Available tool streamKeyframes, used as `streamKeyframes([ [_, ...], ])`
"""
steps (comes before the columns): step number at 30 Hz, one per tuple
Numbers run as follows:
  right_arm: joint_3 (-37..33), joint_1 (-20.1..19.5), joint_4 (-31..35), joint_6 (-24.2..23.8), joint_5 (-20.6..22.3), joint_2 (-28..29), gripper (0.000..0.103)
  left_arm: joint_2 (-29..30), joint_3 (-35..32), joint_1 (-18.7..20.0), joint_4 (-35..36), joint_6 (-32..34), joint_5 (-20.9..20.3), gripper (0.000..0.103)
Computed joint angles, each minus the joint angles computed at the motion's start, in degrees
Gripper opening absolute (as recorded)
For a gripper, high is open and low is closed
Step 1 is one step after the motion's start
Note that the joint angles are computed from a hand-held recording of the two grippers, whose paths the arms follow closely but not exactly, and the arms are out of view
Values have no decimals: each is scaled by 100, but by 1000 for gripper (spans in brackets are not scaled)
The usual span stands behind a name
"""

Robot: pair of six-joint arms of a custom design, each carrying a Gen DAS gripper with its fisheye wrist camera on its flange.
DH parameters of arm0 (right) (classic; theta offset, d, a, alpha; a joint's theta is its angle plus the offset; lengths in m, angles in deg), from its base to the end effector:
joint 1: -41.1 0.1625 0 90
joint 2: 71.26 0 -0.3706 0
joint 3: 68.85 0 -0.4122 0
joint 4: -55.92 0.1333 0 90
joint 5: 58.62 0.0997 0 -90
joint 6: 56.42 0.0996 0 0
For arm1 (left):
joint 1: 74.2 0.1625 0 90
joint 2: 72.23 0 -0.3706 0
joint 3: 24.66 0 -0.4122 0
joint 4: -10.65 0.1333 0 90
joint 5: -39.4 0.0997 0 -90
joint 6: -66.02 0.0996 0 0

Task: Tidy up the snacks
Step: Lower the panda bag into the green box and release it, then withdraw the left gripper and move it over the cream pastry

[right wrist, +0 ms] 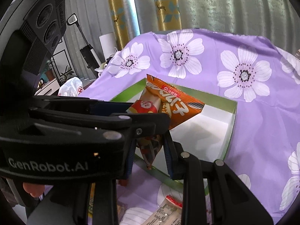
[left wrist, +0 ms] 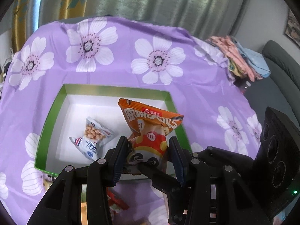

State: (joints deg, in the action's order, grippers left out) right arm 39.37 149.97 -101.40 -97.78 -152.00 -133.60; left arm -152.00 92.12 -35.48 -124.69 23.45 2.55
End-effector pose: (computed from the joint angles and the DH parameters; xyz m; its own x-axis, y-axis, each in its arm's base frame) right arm 0.3108 -0.5153 0.1387 -0.5153 -0.8090 0.2827 -0.8547 0.4612 -0.2381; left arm -0.2586 -0.4804 0.2344 -0.8651 -0.1275 -0.4851 0.2536 0.7233 -0.6423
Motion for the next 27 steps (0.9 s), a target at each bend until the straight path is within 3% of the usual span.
streamKeyframes([
  [9,-128,-57,99,233,-147,187,30,159,-80,182,61,-71,-87,46],
  [15,-118,-47,59,350,-222,163,31,163,-83,92,306,-238,144,48],
  [18,-35,-57,63,455,-256,37,32,99,-40,13,530,-439,291,68],
  [19,-17,-69,53,483,-248,7,38,59,-1,-25,578,-509,339,73],
  [21,88,-90,3,520,-223,-122,48,-23,55,-105,749,-690,430,73],
  [24,278,-112,-62,567,-198,-354,52,-135,108,-272,1203,-1107,643,73],
  [27,541,-133,-184,554,-155,-644,61,-281,209,-500,1666,-1572,888,83],
])
